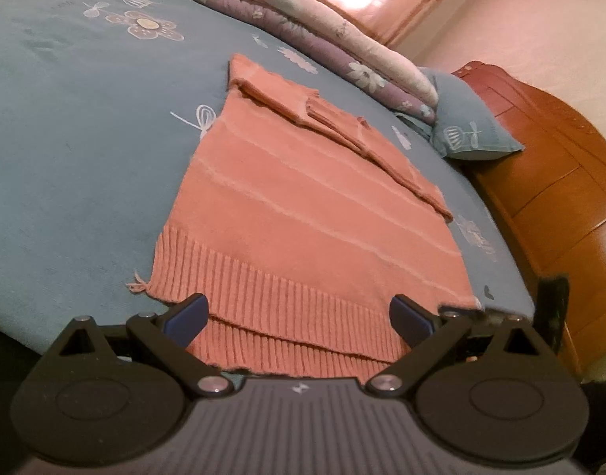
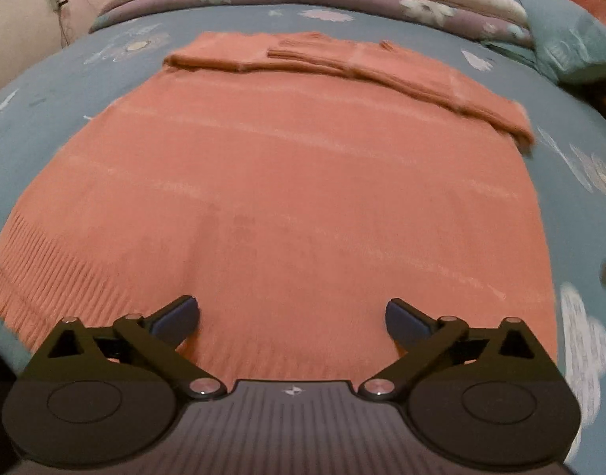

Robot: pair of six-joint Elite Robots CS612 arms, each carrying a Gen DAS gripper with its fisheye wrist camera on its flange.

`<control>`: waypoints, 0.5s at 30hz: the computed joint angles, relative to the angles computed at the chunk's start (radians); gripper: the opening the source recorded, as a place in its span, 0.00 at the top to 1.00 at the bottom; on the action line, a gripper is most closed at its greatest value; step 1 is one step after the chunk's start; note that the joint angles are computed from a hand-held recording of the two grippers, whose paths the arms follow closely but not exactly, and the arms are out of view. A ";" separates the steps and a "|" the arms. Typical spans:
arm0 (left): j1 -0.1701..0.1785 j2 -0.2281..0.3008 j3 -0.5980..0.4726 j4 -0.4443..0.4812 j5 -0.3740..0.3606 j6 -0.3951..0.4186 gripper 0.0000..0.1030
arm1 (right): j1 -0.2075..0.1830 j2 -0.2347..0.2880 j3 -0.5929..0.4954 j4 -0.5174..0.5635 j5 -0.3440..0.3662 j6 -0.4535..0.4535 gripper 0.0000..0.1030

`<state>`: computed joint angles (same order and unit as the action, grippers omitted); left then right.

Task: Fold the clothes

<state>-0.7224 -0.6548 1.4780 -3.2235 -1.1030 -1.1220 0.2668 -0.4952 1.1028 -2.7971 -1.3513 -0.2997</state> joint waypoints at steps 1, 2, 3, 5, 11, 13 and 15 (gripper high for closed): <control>0.001 0.001 0.005 -0.016 -0.006 0.005 0.05 | 0.002 -0.008 0.018 -0.012 -0.011 0.002 0.00; 0.002 0.001 0.010 -0.030 -0.012 0.008 0.05 | 0.003 -0.015 0.035 -0.024 -0.021 0.005 0.00; 0.003 0.000 0.015 -0.043 -0.019 0.012 0.05 | 0.005 -0.022 0.052 -0.036 -0.032 0.007 0.00; 0.002 -0.004 0.027 -0.056 -0.021 0.019 0.05 | 0.007 -0.023 0.055 -0.041 -0.044 0.035 0.00; -0.007 -0.023 0.060 -0.057 0.010 -0.010 0.05 | 0.009 -0.020 0.053 -0.048 -0.049 0.050 0.00; -0.010 -0.026 0.060 -0.041 0.032 -0.016 0.05 | 0.008 -0.015 0.055 -0.071 -0.040 0.042 0.00; -0.012 -0.024 0.055 -0.031 0.051 -0.031 0.05 | 0.004 -0.016 0.063 -0.087 -0.027 0.026 0.00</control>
<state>-0.7339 -0.6785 1.5331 -3.2540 -1.0524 -1.1535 0.2708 -0.5110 1.1658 -2.8841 -1.3780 -0.2737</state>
